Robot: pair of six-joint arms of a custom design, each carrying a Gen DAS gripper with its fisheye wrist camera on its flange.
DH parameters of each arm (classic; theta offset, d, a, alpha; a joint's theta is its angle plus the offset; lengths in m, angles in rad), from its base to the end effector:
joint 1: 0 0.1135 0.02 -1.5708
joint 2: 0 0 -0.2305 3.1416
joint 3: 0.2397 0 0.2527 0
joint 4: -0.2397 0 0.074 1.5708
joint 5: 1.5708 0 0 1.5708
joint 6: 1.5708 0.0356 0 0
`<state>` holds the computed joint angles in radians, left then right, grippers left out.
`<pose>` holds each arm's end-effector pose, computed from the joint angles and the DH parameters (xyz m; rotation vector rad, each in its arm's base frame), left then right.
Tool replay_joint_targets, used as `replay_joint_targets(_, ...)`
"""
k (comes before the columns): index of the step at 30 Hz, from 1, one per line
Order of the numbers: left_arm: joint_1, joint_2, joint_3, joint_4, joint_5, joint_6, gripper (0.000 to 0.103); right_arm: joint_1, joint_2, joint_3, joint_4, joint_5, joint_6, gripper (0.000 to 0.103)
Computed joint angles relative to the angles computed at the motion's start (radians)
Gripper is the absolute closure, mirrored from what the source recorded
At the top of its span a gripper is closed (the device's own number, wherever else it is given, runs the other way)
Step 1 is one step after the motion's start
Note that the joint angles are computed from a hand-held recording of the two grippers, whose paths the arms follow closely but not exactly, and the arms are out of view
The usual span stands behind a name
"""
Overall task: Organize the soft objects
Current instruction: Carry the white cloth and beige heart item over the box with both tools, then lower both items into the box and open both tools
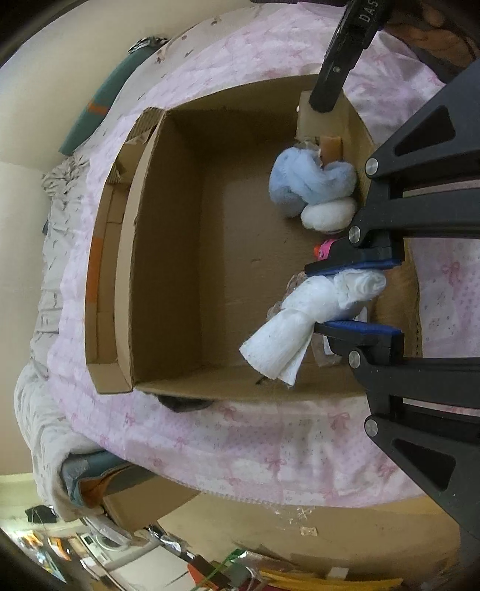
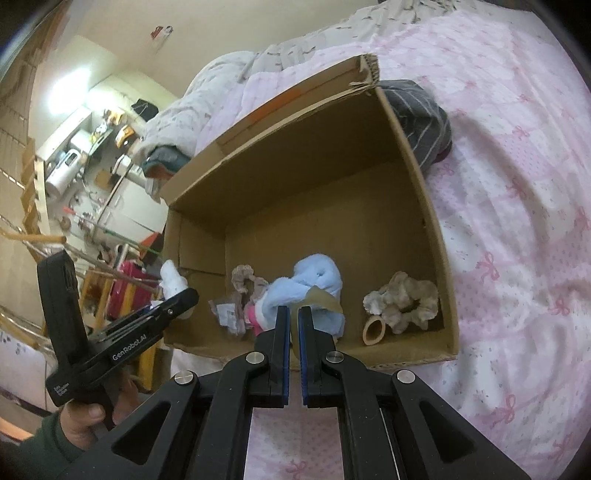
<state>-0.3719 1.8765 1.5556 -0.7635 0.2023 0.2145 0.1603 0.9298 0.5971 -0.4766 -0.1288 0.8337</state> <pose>0.3627 -0.1492 0.2166 0.8314 2.5224 -0.3204 0.2058 0.0379 0.1957 0.7535 2.3451 0.6095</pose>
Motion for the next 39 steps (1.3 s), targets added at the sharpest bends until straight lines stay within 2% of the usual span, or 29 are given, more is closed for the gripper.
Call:
replay_joint_targets(17,0.006,-0.015,-0.023,0.035,-0.011,-0.02,0.083,0.017,0.014,0.014,-0.024,0.055,-0.019,0.096)
replay_joint_targets(23,0.001,-0.012,-0.023,0.038,-0.029,-0.021,0.079,0.026,0.022,0.022,-0.029,0.068,-0.027,0.096)
replay_joint_targets(25,-0.001,-0.009,-0.021,0.034,-0.03,-0.019,0.075,0.029,0.025,0.025,-0.03,0.072,-0.026,0.096)
replay_joint_targets(26,-0.001,-0.011,-0.022,0.034,-0.03,-0.017,0.07,0.03,0.025,0.025,-0.03,0.073,-0.025,0.096)
replay_joint_targets(27,-0.001,-0.015,-0.024,0.036,-0.029,-0.015,0.061,0.029,0.024,0.025,-0.03,0.074,-0.024,0.096)
replay_joint_targets(29,-0.002,-0.034,-0.045,0.053,-0.036,-0.015,0.05,0.027,0.025,0.025,-0.032,0.078,-0.023,0.096)
replay_joint_targets(31,0.001,-0.049,-0.055,0.061,-0.017,-0.015,0.05,0.039,0.033,0.035,-0.042,0.101,-0.023,0.096)
replay_joint_targets(34,0.0,-0.051,-0.054,0.059,-0.024,-0.02,0.042,0.056,0.044,0.05,-0.054,0.13,-0.03,0.095)
replay_joint_targets(37,0.001,-0.046,-0.048,0.061,-0.04,-0.037,0.041,0.069,0.051,0.06,-0.062,0.154,-0.037,0.089)
replay_joint_targets(38,0.003,-0.042,-0.041,0.056,-0.038,-0.042,0.041,0.071,0.049,0.061,-0.06,0.161,-0.035,0.08)
replay_joint_targets(39,0.007,-0.041,-0.037,0.051,-0.036,-0.048,0.041,0.074,0.043,0.061,-0.056,0.17,-0.031,0.061)
